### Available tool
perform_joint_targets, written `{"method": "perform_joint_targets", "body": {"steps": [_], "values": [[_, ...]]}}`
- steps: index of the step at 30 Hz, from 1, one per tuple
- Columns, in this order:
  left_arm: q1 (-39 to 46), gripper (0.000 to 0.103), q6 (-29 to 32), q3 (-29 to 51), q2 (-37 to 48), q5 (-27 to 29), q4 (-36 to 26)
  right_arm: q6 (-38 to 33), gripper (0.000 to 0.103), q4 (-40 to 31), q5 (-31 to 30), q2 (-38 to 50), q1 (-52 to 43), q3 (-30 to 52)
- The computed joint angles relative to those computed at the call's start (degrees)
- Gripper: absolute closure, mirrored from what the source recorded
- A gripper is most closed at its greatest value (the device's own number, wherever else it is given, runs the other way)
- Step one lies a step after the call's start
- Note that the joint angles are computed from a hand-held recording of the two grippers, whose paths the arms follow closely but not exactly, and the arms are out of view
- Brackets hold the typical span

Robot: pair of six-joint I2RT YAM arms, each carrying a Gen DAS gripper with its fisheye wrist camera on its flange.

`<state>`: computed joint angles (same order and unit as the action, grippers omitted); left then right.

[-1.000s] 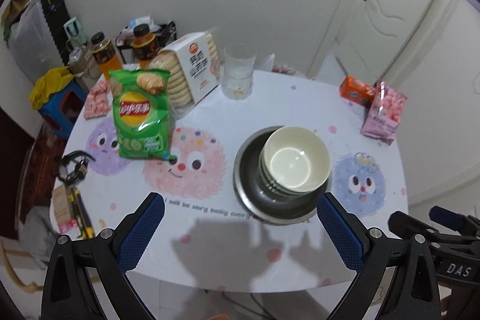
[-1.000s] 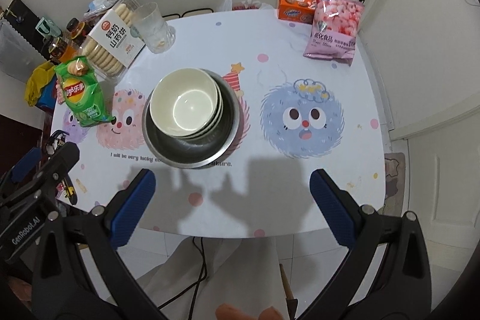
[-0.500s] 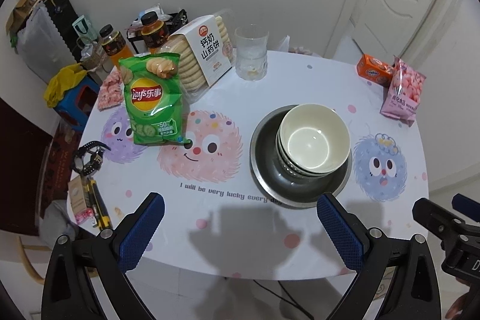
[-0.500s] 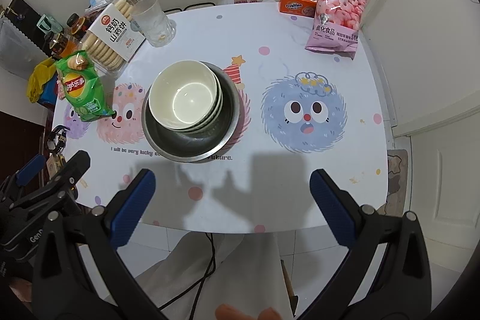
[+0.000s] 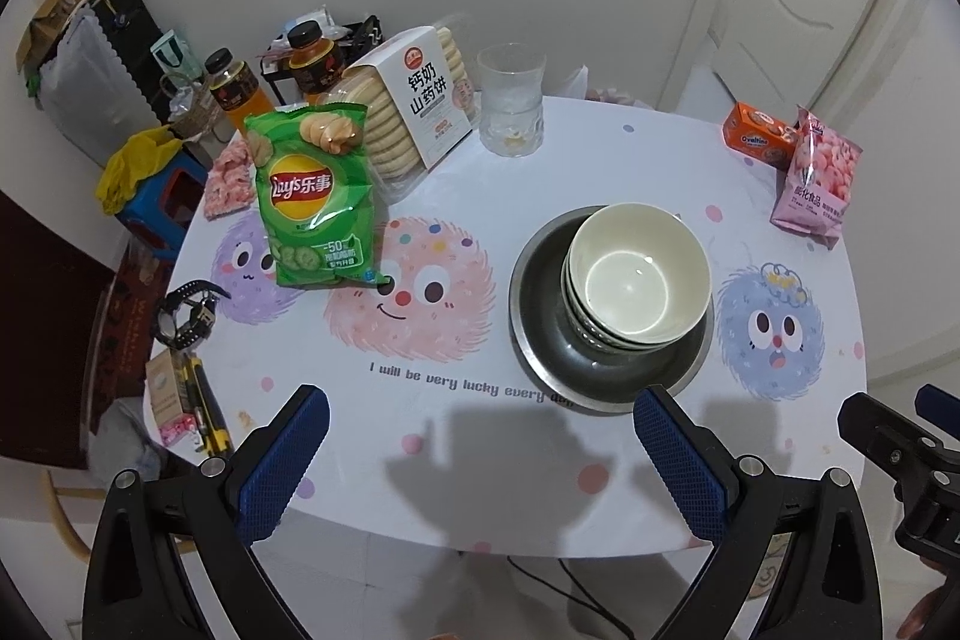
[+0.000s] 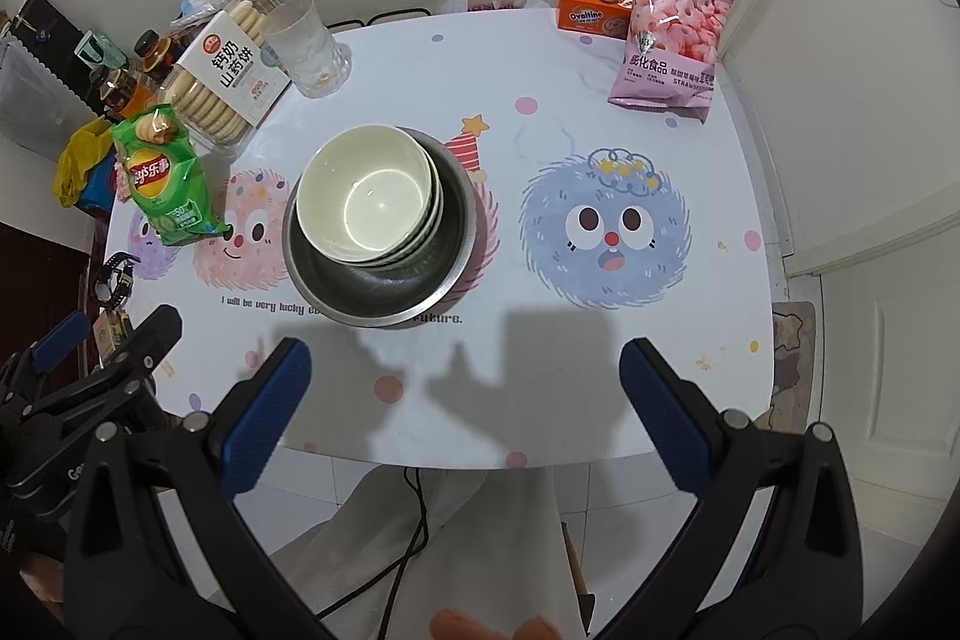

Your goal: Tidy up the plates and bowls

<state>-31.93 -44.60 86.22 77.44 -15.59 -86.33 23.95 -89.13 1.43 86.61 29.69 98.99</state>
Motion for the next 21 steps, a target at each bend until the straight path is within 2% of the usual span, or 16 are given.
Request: {"method": "perform_joint_targets", "body": {"steps": [21], "values": [[0.6,0.0,2.3,0.5,1.4,0.9,0.7,0.0,0.001,0.0,0.2,0.6,-0.3,0.4]]}}
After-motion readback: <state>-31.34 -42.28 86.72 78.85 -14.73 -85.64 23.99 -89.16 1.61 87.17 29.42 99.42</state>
